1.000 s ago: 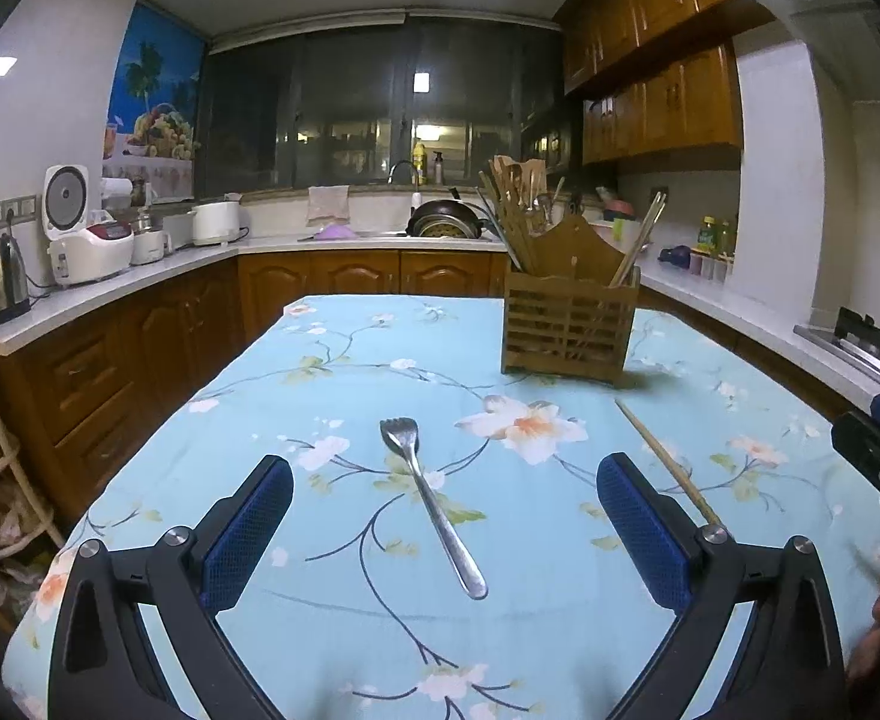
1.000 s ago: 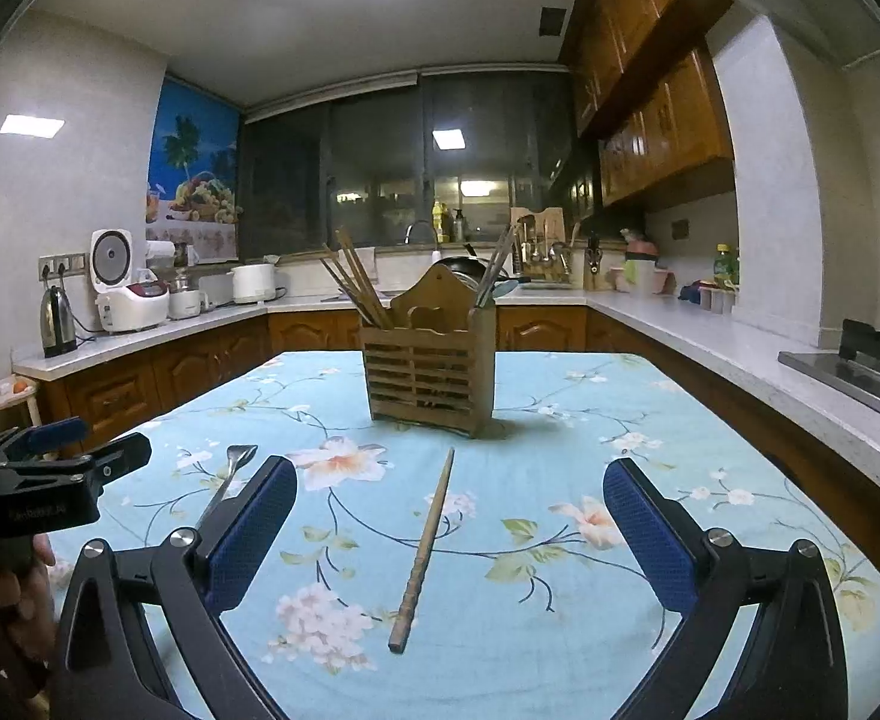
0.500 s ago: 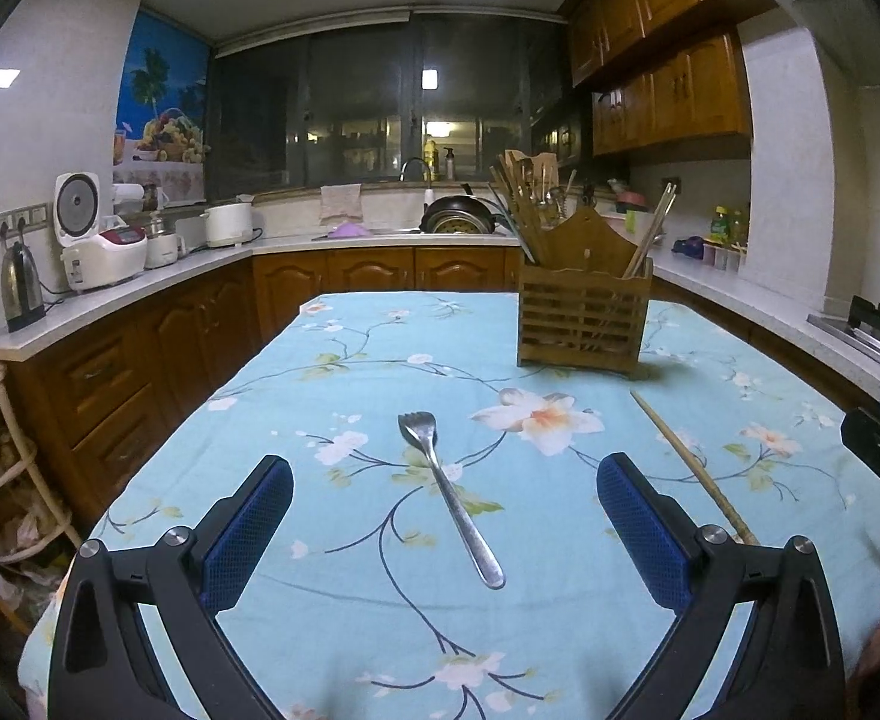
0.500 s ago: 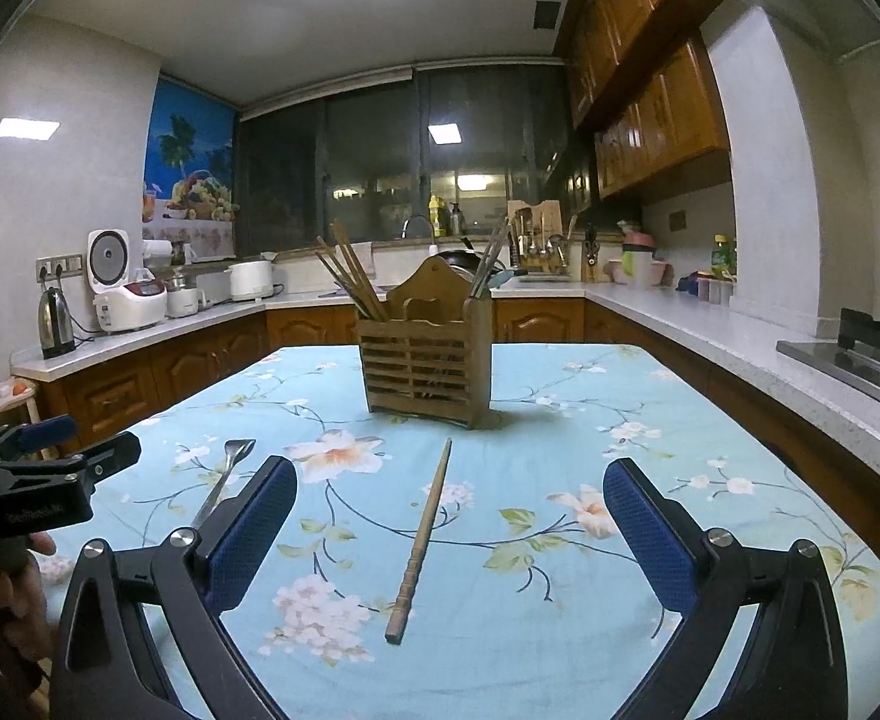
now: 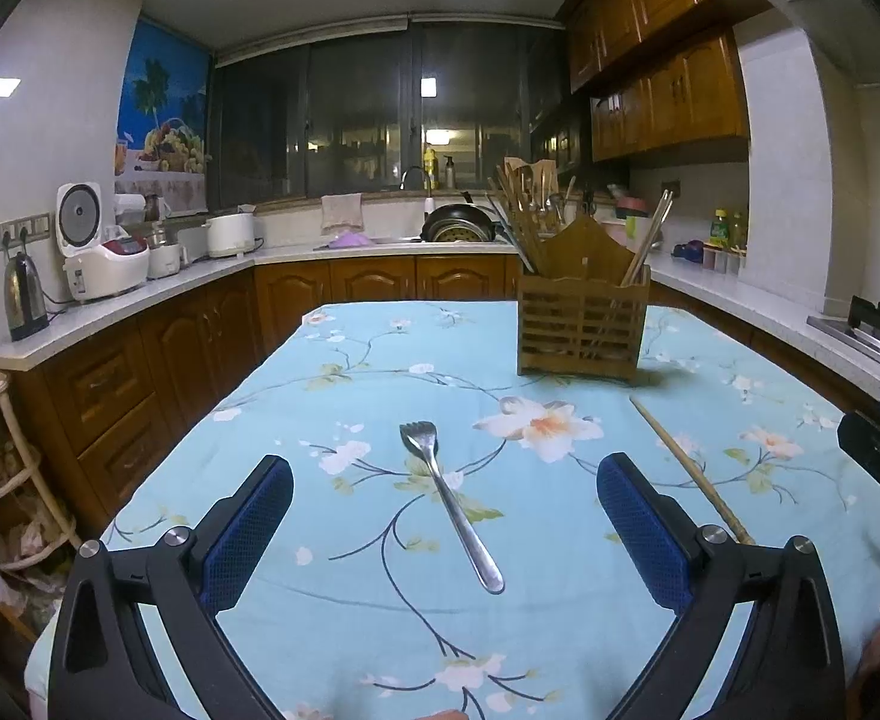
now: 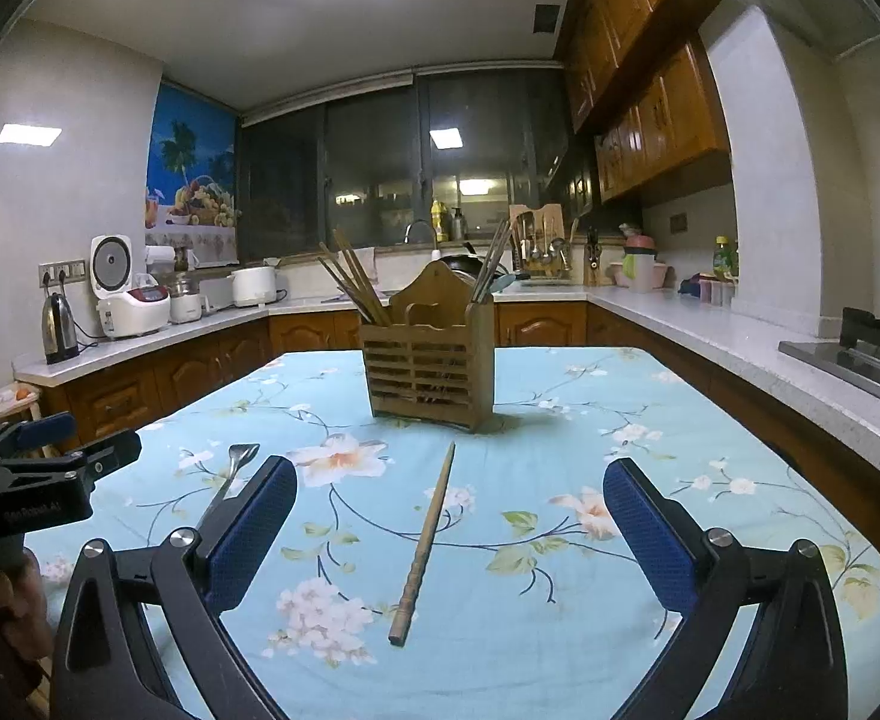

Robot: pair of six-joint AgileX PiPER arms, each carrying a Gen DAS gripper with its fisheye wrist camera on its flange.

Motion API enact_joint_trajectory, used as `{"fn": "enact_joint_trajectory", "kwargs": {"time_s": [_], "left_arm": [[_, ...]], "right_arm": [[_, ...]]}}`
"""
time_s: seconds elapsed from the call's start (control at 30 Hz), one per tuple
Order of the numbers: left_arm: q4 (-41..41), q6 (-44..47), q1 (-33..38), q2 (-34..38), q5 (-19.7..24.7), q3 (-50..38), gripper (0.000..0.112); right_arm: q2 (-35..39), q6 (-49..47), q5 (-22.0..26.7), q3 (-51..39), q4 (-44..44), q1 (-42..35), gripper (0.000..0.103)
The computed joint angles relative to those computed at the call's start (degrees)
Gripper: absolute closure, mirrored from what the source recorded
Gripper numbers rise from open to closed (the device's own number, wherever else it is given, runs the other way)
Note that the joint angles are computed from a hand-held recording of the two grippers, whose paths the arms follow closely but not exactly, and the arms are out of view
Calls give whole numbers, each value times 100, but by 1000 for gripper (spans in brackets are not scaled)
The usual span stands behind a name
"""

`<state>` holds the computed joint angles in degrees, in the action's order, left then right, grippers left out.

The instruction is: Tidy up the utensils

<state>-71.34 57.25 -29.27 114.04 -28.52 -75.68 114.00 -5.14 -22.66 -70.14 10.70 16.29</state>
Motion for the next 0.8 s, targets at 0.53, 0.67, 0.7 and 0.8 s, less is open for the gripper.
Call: {"fn": "enact_joint_trajectory", "kwargs": {"time_s": [0.53,0.67,0.7,0.8], "left_arm": [[150,-67,-19,-35,-59,66,10],[138,-63,-27,-29,-62,62,10],[161,-88,-27,-29,-65,66,10],[176,-102,-36,-42,-79,75,10]], "right_arm": [[-9,179,-74,33,-118,18,0],[-11,221,-62,20,-135,19,0],[-11,221,-62,20,-135,19,0],[-23,285,-95,33,-209,16,0]]}}
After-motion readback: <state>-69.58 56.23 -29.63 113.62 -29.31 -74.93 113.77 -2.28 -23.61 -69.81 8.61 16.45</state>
